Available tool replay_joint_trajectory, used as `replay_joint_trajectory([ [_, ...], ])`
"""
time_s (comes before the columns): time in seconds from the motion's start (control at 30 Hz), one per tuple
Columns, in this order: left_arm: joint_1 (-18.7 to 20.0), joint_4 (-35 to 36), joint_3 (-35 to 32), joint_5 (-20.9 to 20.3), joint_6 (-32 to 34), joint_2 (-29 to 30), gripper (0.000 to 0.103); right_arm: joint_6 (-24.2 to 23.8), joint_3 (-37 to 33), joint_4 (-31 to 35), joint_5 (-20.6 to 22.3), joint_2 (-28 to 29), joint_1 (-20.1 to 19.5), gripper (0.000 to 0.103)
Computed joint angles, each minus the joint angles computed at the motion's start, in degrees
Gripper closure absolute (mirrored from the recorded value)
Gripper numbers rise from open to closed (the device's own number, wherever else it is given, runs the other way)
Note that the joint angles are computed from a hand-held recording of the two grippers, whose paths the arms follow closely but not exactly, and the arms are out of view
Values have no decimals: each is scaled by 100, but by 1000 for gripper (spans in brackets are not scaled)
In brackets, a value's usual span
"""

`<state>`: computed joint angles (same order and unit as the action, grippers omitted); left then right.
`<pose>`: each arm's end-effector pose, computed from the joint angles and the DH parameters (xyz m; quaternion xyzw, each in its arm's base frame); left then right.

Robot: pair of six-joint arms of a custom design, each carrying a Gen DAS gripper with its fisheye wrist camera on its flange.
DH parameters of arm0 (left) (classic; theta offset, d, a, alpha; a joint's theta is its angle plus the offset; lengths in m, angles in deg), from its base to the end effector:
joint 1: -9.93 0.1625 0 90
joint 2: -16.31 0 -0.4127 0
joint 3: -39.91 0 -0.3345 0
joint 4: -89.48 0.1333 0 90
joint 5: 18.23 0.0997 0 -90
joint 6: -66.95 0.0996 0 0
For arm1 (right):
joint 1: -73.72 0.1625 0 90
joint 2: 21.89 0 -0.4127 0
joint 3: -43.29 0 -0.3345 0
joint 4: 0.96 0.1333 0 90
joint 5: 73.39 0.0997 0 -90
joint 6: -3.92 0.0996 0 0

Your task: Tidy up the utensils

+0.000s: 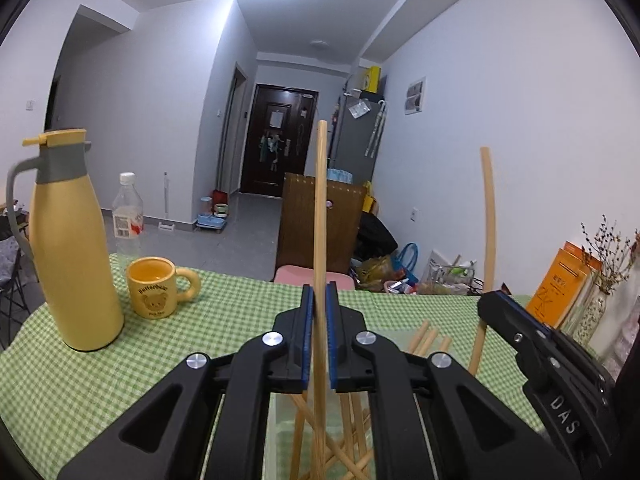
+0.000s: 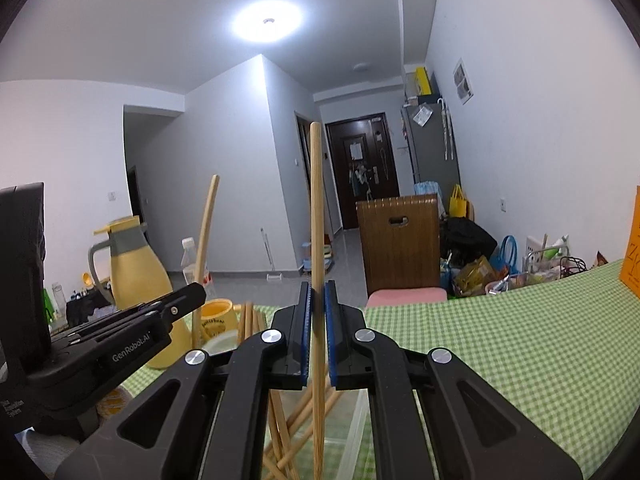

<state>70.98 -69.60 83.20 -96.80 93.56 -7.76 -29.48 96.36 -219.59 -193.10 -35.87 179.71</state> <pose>-0.2686 -0.8017 0.2340 0.3834 0.8179 -0.4212 0.0817 0.2866 -0.6954 0.1503 0.1226 -0.6989 0.6453 0.2829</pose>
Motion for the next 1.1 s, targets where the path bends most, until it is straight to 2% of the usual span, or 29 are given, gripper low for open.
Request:
replay_joint_trajectory([
  [0.07,62,72,113,-139,31,-69,99,1,150,5,-45,-53,9,96],
  [0.13,116,81,272,-218,117,-181,93,-90,413,-135,-129,-143,33,88],
  [0.17,142,40,386,-249,148,-260,71,-99,516,-181,-147,-182,40,62],
  [0.2,185,-19,532,-340,157,-373,42,-120,750,-355,-162,-258,59,48],
  [0.23,217,-157,679,-380,158,-473,31,-161,908,-476,-195,-308,84,36],
  [0.27,252,-289,817,-420,166,-575,18,-180,995,-506,-232,-339,96,36],
  [0.3,276,-292,910,-485,182,-664,9,-175,1158,-527,-333,-407,130,30],
  [0.33,302,-254,1001,-533,194,-762,6,-153,1267,-524,-418,-460,155,24],
  [0.37,336,-203,1097,-581,173,-875,7,-137,1382,-548,-513,-494,186,11],
  [0.4,345,-203,1241,-565,146,-994,7,-160,1477,-656,-612,-498,225,8],
  [0.57,378,-456,1921,-507,132,-1454,7,-157,1832,-987,-831,-537,368,8],
  [0.7,359,-940,2716,-506,340,-1895,7,-359,1778,-1189,-1276,-416,553,8],
  [1.1,288,-1960,4527,-616,568,-2972,7,-435,2317,-2036,-1726,-370,963,8],
])
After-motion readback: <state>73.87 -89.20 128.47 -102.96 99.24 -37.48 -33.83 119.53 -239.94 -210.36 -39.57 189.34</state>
